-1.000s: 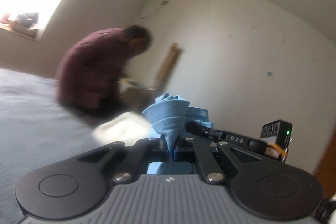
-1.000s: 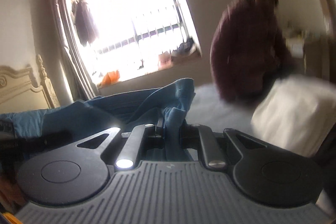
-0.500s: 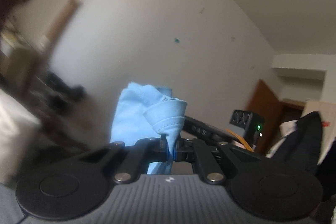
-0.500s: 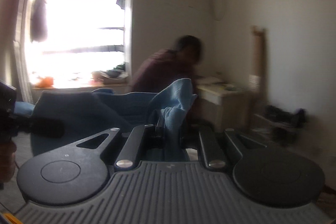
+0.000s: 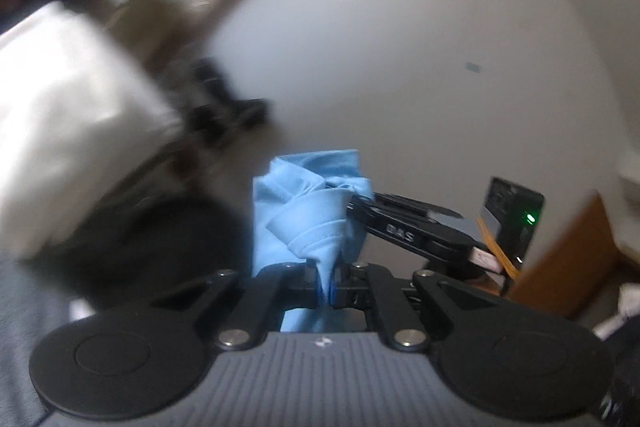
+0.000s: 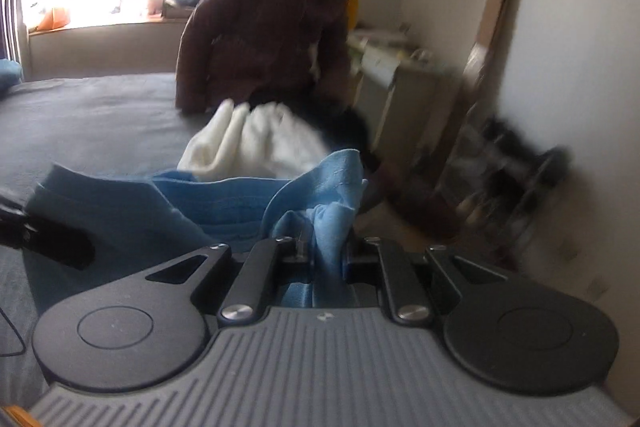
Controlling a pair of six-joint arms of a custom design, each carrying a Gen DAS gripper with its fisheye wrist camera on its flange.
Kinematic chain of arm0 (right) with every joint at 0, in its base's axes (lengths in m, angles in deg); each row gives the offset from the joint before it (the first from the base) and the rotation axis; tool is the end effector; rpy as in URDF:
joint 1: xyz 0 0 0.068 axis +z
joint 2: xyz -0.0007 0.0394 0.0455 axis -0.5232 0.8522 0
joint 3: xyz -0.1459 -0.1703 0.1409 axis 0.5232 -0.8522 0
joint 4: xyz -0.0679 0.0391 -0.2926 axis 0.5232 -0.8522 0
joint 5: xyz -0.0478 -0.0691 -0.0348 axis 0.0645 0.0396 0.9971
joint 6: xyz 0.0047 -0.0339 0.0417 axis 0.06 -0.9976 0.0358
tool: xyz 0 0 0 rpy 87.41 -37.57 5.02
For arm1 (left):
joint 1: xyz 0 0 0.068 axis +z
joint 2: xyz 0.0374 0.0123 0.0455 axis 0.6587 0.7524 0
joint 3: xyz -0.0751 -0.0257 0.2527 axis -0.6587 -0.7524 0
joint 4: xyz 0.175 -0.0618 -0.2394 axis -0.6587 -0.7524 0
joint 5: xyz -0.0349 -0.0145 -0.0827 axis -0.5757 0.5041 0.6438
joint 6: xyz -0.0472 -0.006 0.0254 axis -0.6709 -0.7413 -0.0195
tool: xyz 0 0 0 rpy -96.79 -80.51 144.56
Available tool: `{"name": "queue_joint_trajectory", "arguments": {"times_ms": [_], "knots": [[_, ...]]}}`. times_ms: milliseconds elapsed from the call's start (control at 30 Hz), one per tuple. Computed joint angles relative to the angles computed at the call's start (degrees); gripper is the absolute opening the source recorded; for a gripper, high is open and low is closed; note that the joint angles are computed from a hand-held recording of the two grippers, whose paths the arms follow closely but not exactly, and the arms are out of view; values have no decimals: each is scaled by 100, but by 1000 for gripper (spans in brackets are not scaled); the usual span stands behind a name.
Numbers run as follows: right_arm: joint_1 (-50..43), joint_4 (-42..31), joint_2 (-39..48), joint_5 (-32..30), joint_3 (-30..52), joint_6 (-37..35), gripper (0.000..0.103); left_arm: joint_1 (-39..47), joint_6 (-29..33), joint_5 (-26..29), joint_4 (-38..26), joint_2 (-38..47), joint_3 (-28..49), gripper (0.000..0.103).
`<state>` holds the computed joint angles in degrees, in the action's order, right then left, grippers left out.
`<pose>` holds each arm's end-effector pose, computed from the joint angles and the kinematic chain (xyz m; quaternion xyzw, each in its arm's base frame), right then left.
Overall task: Fold clothes
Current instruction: 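Lift the folded shirt with both grippers and carry it toward the clothes stack, then lower the shirt onto the stacked folded clothes and open both grippers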
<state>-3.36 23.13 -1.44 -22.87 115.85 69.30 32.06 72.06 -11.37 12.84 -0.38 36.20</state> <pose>0.1458 0.0529 0.2793 0.0738 0.8742 -0.1265 0.4629 0.2641 -0.0777 0.1956 0.3187 0.7127 -0.5974 0.1833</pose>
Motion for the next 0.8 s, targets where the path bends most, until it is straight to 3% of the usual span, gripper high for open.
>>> {"name": "queue_joint_trajectory", "arguments": {"times_ms": [100,233,433,500,567,633,700,800], "knots": [[-986,1344,595,-1097,-467,-568,9,143,-234,-313,656,435,-57,4],[-1132,1963,918,-1457,-808,-607,9,159,-530,-441,1036,1098,488,4],[-772,1804,241,-1338,-1240,-303,9,15,-1206,-957,1839,1128,359,6],[-989,2010,372,-1476,-1363,-193,13,135,-941,-1301,1746,1217,284,19],[-1166,2255,655,-1456,-1437,4,25,237,-1068,-1402,1993,1365,228,28],[-1388,2633,863,-1441,-1531,197,29,265,-1316,-1498,2325,1441,235,35],[-1570,2783,720,-1421,-1612,495,31,295,-1552,-1581,2702,1433,213,36],[-1517,2467,-191,-1038,-1734,870,32,400,-1854,-1627,3352,1085,-32,36]]}}
